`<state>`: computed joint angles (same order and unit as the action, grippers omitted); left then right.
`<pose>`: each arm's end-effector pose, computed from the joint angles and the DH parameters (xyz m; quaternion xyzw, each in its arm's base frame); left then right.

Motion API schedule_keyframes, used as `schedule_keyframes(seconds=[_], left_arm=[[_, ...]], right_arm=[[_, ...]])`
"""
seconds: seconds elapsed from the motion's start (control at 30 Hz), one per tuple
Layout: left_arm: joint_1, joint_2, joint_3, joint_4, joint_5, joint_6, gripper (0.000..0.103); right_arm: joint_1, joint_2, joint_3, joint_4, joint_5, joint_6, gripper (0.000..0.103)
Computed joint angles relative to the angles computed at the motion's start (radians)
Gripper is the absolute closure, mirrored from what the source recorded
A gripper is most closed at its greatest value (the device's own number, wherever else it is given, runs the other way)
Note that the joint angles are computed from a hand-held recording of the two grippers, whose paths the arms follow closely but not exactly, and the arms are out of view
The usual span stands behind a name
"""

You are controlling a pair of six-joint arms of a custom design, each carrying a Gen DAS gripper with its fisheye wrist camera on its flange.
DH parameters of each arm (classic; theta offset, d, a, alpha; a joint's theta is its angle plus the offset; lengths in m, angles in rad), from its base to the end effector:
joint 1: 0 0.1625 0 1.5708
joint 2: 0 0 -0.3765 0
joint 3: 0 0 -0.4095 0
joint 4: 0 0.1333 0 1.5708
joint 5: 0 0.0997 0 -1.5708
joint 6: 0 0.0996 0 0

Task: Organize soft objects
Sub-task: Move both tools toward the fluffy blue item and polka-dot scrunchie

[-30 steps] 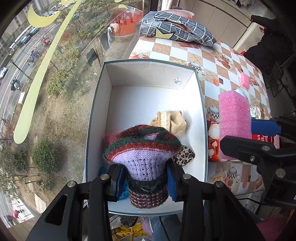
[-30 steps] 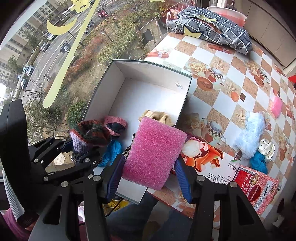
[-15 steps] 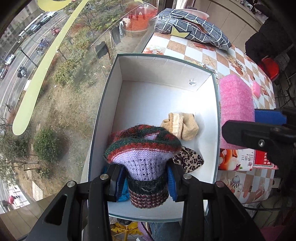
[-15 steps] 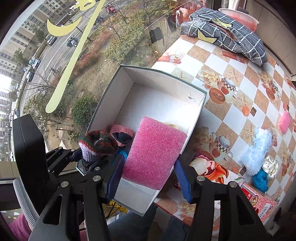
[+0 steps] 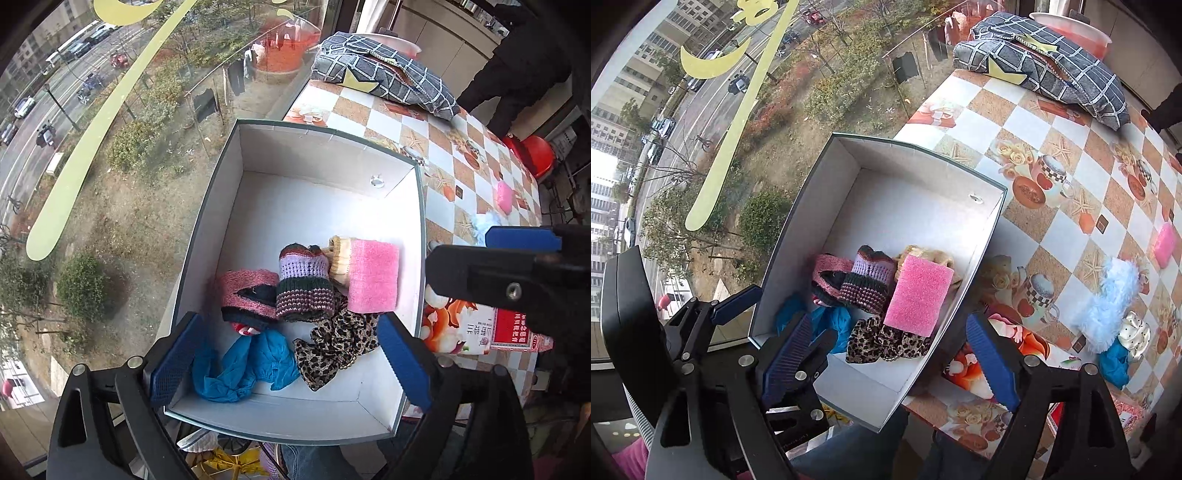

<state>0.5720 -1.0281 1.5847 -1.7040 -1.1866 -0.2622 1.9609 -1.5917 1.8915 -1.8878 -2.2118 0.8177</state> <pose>-0.4080 -0.4656 0.1434 0.3829 0.8809 0.0566 0.2724 0.2524 -0.4200 0.3399 -0.2040 -0.9269 0.1856 0.2547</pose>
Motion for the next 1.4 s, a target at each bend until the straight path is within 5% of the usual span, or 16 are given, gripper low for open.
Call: schedule_keyframes(seconds=[0.03,0.1,0.63,0.87,1.13,1.4], left_arm=[[0.001,0.003,-0.001,-0.002,-0.001,-0.005,0.0],[0.004,0.007,-0.001,-0.009,-0.008,-0.008,0.0],[-0.028,0.017,-0.045,0.061,-0.059,0.047,0.0],[-0.054,0.045,-0.087,0.069,-0.063,0.092,0.0],[-0.094,0.113,-0.13,0.063,-0.142,0.181,0.0],[-0.174,0.217,-0.173,0.053,-0.212,0.304,0.0]], right_arm=[[-0.001,-0.005,0.002,-0.004,0.003,0.002,0.016],[-0.007,-0.017,0.011,-0.02,0.015,0.004,0.0],[-0.011,-0.155,0.091,-0.056,0.052,0.074,0.0],[-0.004,-0.278,0.142,-0.036,0.038,0.17,0.0],[0.06,-0.482,0.211,0.102,-0.06,0.438,0.0],[0.204,-0.714,0.242,0.474,-0.208,0.943,0.0]])
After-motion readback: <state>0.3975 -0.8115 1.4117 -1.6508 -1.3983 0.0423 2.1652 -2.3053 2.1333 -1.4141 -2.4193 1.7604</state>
